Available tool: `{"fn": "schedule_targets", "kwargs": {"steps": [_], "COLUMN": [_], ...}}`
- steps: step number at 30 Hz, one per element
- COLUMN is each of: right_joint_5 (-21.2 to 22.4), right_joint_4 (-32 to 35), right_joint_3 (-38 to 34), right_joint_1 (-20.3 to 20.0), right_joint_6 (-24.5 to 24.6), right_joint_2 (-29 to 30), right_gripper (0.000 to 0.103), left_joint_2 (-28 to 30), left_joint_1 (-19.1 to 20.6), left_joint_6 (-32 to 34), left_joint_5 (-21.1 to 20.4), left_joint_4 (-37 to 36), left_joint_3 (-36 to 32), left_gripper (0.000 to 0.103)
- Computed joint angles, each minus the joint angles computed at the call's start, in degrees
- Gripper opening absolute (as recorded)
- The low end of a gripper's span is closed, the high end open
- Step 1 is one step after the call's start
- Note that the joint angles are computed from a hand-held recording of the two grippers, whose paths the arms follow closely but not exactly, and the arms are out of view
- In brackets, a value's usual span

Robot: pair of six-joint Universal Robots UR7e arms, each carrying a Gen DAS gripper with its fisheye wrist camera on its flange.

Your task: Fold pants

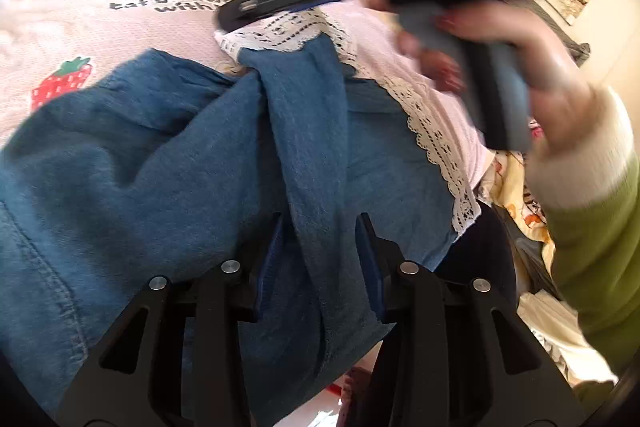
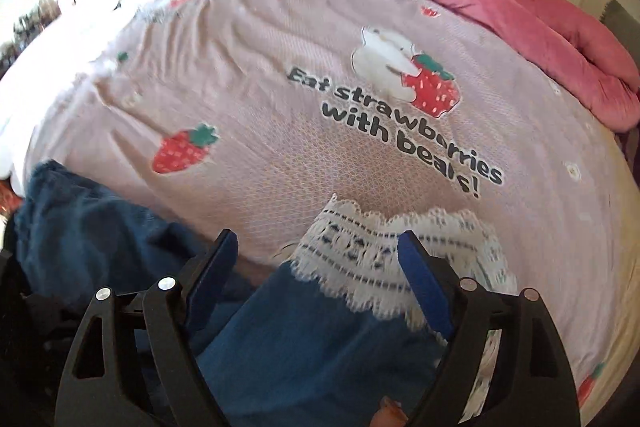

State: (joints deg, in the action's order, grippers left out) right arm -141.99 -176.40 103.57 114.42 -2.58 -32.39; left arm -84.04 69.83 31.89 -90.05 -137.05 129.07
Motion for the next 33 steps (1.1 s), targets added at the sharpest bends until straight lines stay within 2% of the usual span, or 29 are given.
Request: {"fn": "schedule_targets", "kwargs": {"steps": [4,6,9,10,11,12,13,14,16,18,23,26,29,33], "right_joint_5": [0.4,1.1,1.1,0.8,1.1,1.3,0.9,1.1,3.2,4.5,7.3,6.1,5.0,5.0], "right_joint_4": [6.3,8.0,14.6,16.7,18.1,17.6,15.6,14.0,6.7,0.0,-17.2,-25.4,-31.2,-37.4], "right_joint_3": [-4.0,-5.2,-7.7,-8.5,-8.8,-8.6,-8.0,-7.2,-3.5,0.2,14.3,23.5,31.3,38.4], "right_joint_1": [-2.2,-2.7,-3.5,-3.8,-4.1,-4.2,-4.0,-4.0,-3.7,-3.3,-0.9,1.7,4.1,4.8], "right_joint_6": [0.3,0.5,2.4,2.9,3.1,2.8,2.2,2.4,2.1,1.3,3.4,6.8,12.1,18.2], "right_joint_2": [1.1,1.3,2.0,2.3,2.5,2.5,2.5,2.0,-0.2,-2.5,-11.1,-15.4,-16.5,-14.0], "right_gripper": [0.078,0.078,0.076,0.061,0.040,0.038,0.029,0.015,0.009,0.007,0.007,0.007,0.007,0.007], "left_joint_2": [1.1,2.1,2.0,2.0,2.0,2.1,2.3,2.4,2.3,2.1,0.4,-1.5,-2.5,-3.2], "left_joint_1": [1.1,1.4,0.9,0.9,1.0,1.0,1.1,1.2,1.4,1.4,1.0,0.4,-0.2,-1.2], "left_joint_6": [0.6,0.9,2.3,2.5,2.6,2.6,2.5,2.5,2.8,3.0,4.7,7.1,8.7,11.1], "left_joint_5": [-0.9,-1.3,-0.9,-0.9,-1.0,-1.1,-1.1,-1.1,-1.2,-1.2,-1.4,-2.0,-1.5,0.1], "left_joint_4": [0.3,0.0,-1.2,-1.3,-1.2,-1.2,-1.0,-1.0,-0.7,-0.7,-3.2,-5.0,-4.1,-4.2], "left_joint_3": [-0.8,-1.2,-0.3,-0.3,-0.3,-0.4,-0.6,-0.7,-1.1,-1.1,-0.3,0.8,1.6,3.5], "left_gripper": [0.005,0.003,0.003,0.003,0.003,0.003,0.002,0.002,0.001,0.001,0.001,0.001,0.001,0.001]}}
